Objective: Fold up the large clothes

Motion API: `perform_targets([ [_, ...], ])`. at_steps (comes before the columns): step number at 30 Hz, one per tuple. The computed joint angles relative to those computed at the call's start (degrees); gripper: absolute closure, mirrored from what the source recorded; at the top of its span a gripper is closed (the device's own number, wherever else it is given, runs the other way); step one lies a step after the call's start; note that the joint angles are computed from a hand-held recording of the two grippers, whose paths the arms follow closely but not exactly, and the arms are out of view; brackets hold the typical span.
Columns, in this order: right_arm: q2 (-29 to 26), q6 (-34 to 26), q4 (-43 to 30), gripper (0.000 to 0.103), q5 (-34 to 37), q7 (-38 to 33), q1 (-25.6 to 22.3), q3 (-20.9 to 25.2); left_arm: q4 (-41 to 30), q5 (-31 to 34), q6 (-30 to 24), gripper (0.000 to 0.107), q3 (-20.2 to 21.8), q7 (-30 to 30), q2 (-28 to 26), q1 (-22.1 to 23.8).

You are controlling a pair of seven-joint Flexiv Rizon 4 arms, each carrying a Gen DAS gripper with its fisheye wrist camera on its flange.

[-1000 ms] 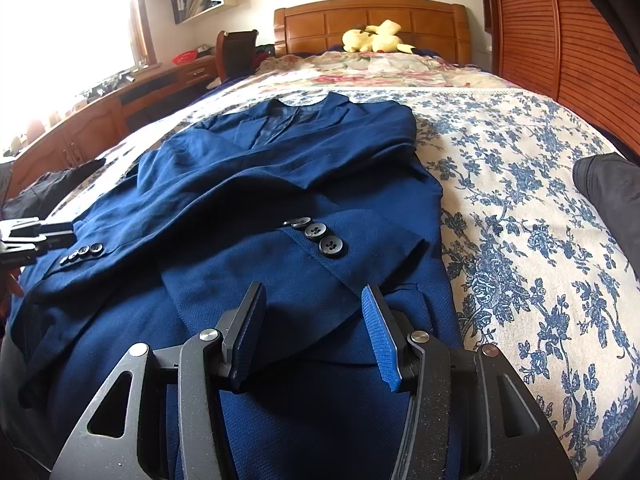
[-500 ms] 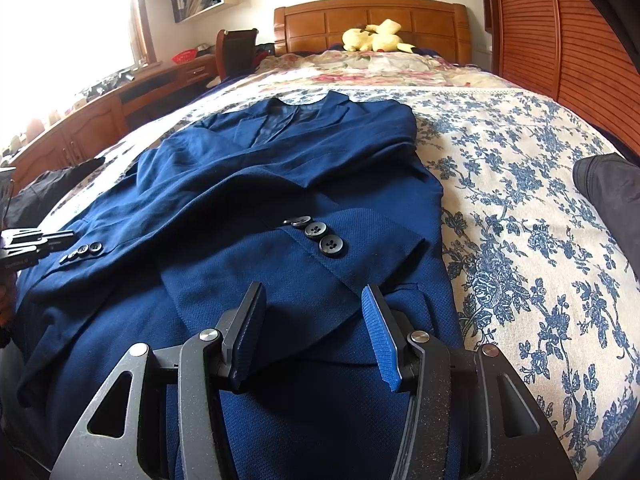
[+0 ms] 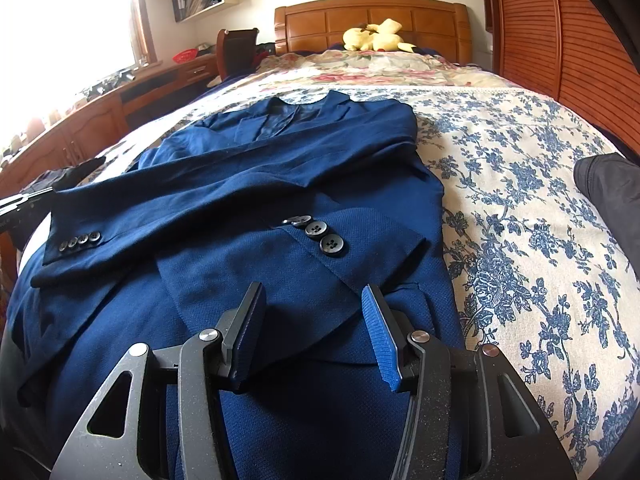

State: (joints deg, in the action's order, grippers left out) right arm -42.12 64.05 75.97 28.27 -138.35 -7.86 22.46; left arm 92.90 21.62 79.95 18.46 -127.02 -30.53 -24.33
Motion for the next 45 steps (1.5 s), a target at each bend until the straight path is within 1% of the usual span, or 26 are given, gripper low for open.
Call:
perform_targets([
  [2, 0.04, 0.01, -0.01, 0.052, -0.03, 0.11, 0.13, -0.08, 0.50, -0.06, -0.41, 0.102, 0.03, -0.15, 0.41, 0.03],
  [5, 0.03, -0.01, -0.01, 0.052, -0.03, 0.12, 0.15, -0.11, 1.04, 1.07, -2.00, 0.097, 1.24, -1.75, 1.20, -0.86],
  [7, 0.03, 0.00, 0.00, 0.052, -0.04, 0.13, 0.17, -0.14, 2.17, 1.50, -1.82, 0.095, 0.39, -1.89, 2.01, -0.06],
  [13, 0.02, 0.04, 0.01, 0.052, -0.12, 0.20, 0.24, -0.19, 5.56, 2.25, -3.85, 0.089, -1.80, -1.34, 3.92, 2.29],
  [19, 0.00, 0.01, 0.00, 0.052, -0.27, 0.33, 0.31, -0.24, 7.64, 1.12, -3.92, 0.088, -3.66, -1.41, 3.97, 4.84],
  [25, -0.03, 0.07, -0.01, 0.052, -0.41, 0.46, 0.39, -0.28, 7.77, 0.41, -4.57, 0.087, -4.15, -0.46, 3.31, 5.46],
  [32, -0.09, 0.13, -0.03, 0.052, -0.56, 0.54, 0.40, -0.25, 8.06, -1.96, -5.84, 0.085, -5.98, 3.15, 2.94, 7.36],
  [34, -0.12, 0.22, 0.02, 0.051, -0.56, 0.44, 0.33, -0.23, 7.73, -2.83, -6.68, 0.082, -6.26, 3.91, 2.65, 7.73],
  [38, -0.10, 0.48, 0.18, 0.051, -0.88, 0.59, 0.58, -0.41, 8.38, -5.87, -6.66, 0.080, -8.32, 6.81, 2.57, 9.78],
  [45, 0.39, 1.45, 1.53, 0.051, -3.95, 2.42, 2.09, -2.38, 10.38, -9.16, -4.90, 0.080, -9.13, 9.65, 3.31, 10.49],
])
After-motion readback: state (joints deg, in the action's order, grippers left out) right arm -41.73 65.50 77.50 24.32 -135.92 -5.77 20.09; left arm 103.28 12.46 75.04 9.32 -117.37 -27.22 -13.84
